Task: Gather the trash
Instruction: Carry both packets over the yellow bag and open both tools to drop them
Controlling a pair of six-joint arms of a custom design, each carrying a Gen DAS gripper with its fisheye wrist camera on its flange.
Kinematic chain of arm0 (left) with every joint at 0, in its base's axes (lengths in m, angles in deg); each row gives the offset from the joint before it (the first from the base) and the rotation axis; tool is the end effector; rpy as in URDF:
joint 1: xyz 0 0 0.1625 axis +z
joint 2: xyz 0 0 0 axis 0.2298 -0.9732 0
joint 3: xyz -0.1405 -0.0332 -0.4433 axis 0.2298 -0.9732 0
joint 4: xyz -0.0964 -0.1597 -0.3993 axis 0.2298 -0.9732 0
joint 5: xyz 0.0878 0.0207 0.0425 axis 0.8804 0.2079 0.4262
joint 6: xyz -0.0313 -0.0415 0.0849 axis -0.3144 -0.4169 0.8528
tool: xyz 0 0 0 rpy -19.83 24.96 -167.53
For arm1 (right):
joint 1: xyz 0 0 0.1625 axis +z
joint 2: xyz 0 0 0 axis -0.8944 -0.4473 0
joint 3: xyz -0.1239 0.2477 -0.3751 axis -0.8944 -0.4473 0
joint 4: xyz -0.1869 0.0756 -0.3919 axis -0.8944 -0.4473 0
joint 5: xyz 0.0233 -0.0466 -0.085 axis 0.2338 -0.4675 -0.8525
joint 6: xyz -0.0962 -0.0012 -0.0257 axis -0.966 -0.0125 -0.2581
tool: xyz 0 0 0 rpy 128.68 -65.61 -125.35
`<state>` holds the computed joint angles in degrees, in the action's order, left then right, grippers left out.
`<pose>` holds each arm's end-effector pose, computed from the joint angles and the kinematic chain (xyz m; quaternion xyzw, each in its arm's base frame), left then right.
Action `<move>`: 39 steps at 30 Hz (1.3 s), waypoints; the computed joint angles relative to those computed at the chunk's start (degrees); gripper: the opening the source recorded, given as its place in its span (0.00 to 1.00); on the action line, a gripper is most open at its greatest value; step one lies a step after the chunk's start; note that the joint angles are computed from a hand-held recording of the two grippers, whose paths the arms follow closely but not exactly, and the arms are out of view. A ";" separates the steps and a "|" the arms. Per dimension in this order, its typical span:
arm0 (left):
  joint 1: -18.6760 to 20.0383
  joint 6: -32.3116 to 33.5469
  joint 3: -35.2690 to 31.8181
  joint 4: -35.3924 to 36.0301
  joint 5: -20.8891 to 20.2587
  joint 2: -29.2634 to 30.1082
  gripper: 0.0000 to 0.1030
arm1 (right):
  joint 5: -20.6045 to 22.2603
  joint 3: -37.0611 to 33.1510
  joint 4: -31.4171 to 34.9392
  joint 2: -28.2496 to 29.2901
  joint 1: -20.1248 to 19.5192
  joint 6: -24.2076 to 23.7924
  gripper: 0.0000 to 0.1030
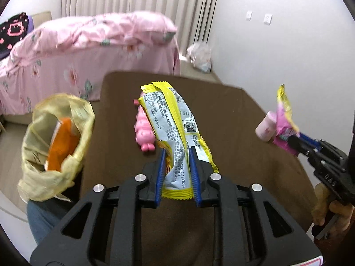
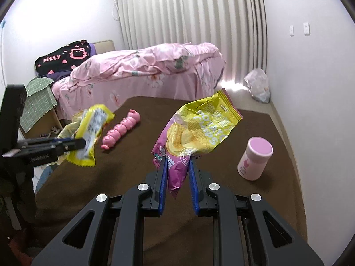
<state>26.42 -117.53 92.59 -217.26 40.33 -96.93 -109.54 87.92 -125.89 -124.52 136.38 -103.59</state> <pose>-0.3928 -0.6114 -0.0489 0.0938 0.8558 -0.4081 0.3037 -0.0455 -0.6625 0.3701 0.3787 -0.8534 0.3224 0.1562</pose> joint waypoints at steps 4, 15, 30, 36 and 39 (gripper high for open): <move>-0.94 2.46 2.08 -4.65 0.61 -1.51 0.20 | 0.68 1.45 -0.19 -1.22 1.27 -1.81 0.18; -2.17 4.66 11.19 -14.60 7.74 -8.25 0.20 | -0.26 1.87 4.64 0.39 8.86 -7.07 0.18; 1.61 -16.35 23.84 -10.87 17.13 -18.17 0.21 | -7.27 -2.47 9.67 10.76 17.90 -10.49 0.18; 2.85 -14.83 24.81 -17.67 16.50 -16.85 0.21 | -9.02 -4.55 11.67 14.03 18.81 -11.35 0.18; 3.34 -9.80 24.60 -25.65 15.50 -15.15 0.21 | -9.32 -6.57 14.16 15.86 19.14 -12.39 0.18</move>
<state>29.77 -127.32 117.19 -242.91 55.83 -112.08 -118.86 81.35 -111.72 -108.66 155.53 -115.99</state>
